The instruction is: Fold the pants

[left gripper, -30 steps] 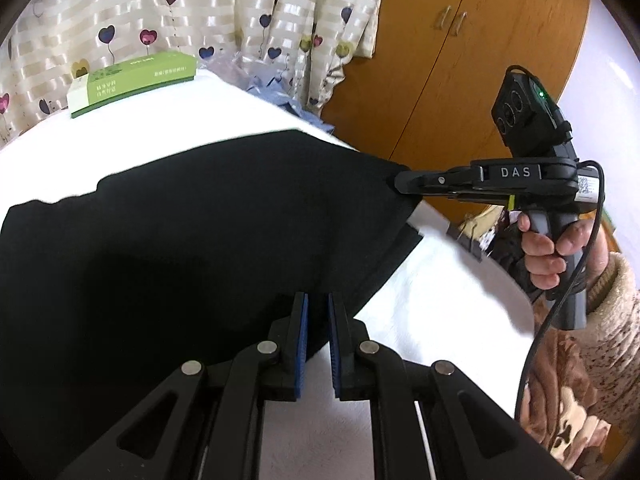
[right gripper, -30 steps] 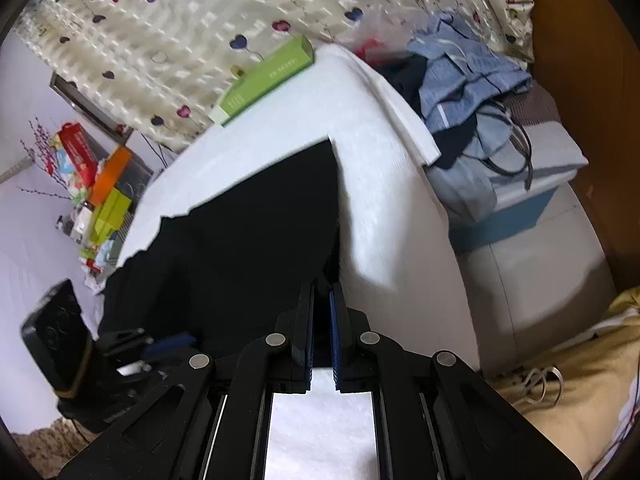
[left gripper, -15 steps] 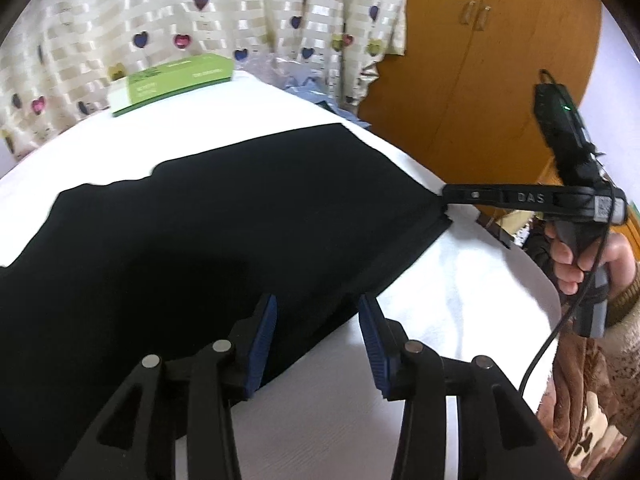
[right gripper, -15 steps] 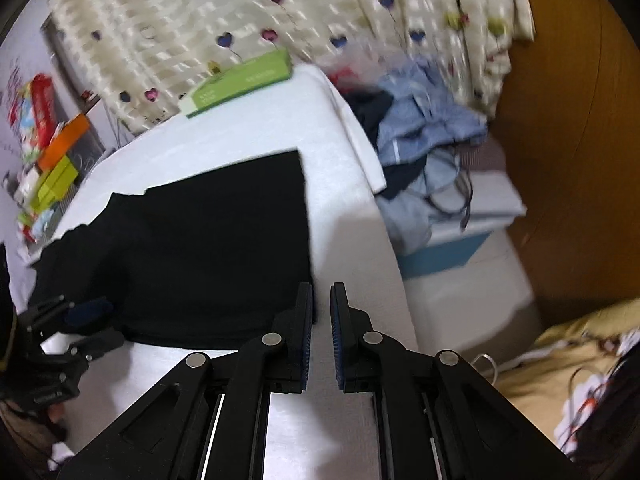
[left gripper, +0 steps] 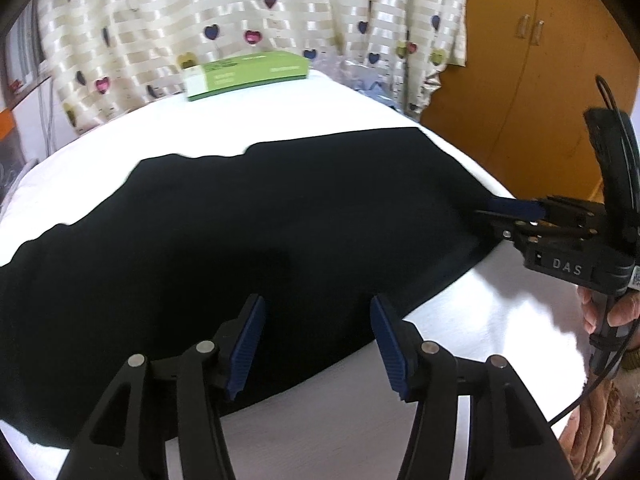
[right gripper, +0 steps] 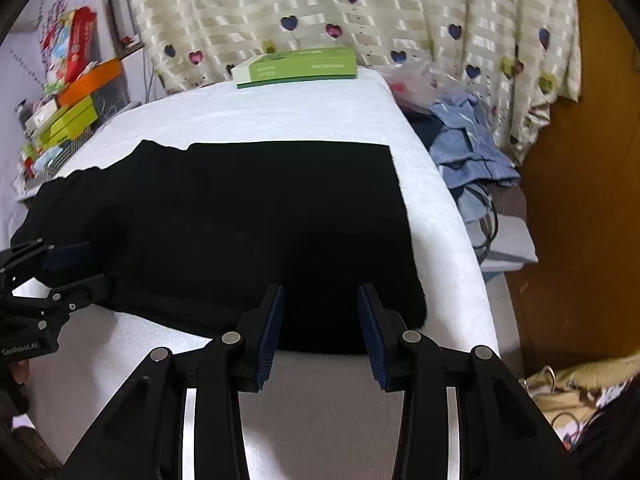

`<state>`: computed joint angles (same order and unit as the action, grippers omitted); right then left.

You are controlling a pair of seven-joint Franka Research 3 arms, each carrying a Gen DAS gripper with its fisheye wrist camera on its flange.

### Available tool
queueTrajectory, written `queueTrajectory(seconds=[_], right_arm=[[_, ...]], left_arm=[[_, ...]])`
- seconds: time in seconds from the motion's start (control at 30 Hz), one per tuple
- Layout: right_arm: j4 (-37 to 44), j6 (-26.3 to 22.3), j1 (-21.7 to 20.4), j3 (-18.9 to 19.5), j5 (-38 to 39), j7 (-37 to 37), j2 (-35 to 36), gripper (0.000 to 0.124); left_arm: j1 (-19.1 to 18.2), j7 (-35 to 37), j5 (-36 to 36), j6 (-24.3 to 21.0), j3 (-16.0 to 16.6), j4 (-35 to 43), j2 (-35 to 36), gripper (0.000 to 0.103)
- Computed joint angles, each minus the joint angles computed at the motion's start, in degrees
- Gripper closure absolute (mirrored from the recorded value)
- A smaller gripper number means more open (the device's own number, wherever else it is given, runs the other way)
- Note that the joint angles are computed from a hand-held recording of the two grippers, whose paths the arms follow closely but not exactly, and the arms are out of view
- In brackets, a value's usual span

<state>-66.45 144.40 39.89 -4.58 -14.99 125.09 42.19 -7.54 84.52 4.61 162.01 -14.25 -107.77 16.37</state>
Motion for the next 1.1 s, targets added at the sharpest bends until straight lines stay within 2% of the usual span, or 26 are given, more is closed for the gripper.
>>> queueTrajectory(seconds=[0.13, 0.17, 0.27, 0.33, 0.37, 0.43, 0.53, 0.63, 0.7, 0.77, 0.83, 0.87, 0.97, 1.1], right_arm=[[0.3, -2.8, 1.7, -1.4, -1.9, 2.3, -0.6, 0.084], [0.8, -2.4, 2.3, -1.9, -3.0, 3.3, -0.3, 0.084], [1.3, 1.1, 1.8, -0.3, -2.3, 3.3, 0.6, 0.084], [3.6, 0.0, 1.3, 1.2, -0.2, 1.9, 2.2, 0.084], [3.9, -0.5, 2.3, 0.2, -0.9, 2.6, 2.5, 0.084], [3.1, -1.1, 4.2, -1.8, -2.9, 4.8, 1.9, 0.084], [-1.2, 2.2, 4.4, -1.4, -3.4, 6.8, -0.7, 0.084], [-2.9, 2.0, 5.9, -2.4, -5.7, 8.4, -2.0, 0.084], [-4.7, 2.9, 5.4, -1.4, -5.8, 8.2, -3.0, 0.084], [-4.6, 1.6, 5.1, -0.7, -5.7, 6.9, -3.0, 0.084], [-4.0, -2.0, 5.7, -1.2, -6.8, 6.5, -2.8, 0.084], [-6.2, -0.1, 5.3, -1.0, -7.0, 7.0, -3.9, 0.084], [-8.1, 0.1, 5.1, -1.6, -7.8, 9.6, -5.6, 0.084], [-5.5, 0.3, 4.0, -1.6, -9.3, 10.3, -4.9, 0.084]], left_arm=[[0.1, -2.0, 0.5, 0.4, 0.9, -1.1, -0.5, 0.045], [-0.2, -2.7, 1.3, 0.7, 1.3, -1.5, -0.7, 0.044], [-0.5, -4.3, 3.2, 1.5, 1.9, -2.2, -1.1, 0.041], [0.0, -4.3, 2.5, 1.6, 1.5, -2.4, -1.1, 0.040], [0.1, -4.6, 2.6, 1.8, 1.5, -2.7, -1.3, 0.040], [0.0, -5.5, 3.2, 2.2, 2.0, -3.7, -2.0, 0.040], [-0.7, -8.4, 5.3, 2.8, 3.2, -5.0, -3.0, 0.040], [-2.0, -13.1, 9.2, 3.6, 4.9, -6.4, -4.0, 0.039], [-2.4, -15.0, 11.6, 3.8, 5.3, -7.1, -4.5, 0.039], [-1.3, -13.8, 10.4, 3.8, 4.1, -7.8, -4.7, 0.039], [-1.8, -15.6, 12.6, 4.3, 4.8, -8.4, -5.1, 0.039], [-1.5, -15.3, 12.5, 4.3, 4.6, -8.7, -5.3, 0.039], [0.2, -12.5, 9.9, 4.9, 3.2, -9.2, -5.7, 0.039], [1.8, -9.6, 7.4, 5.9, 3.0, -9.6, -6.1, 0.039]])
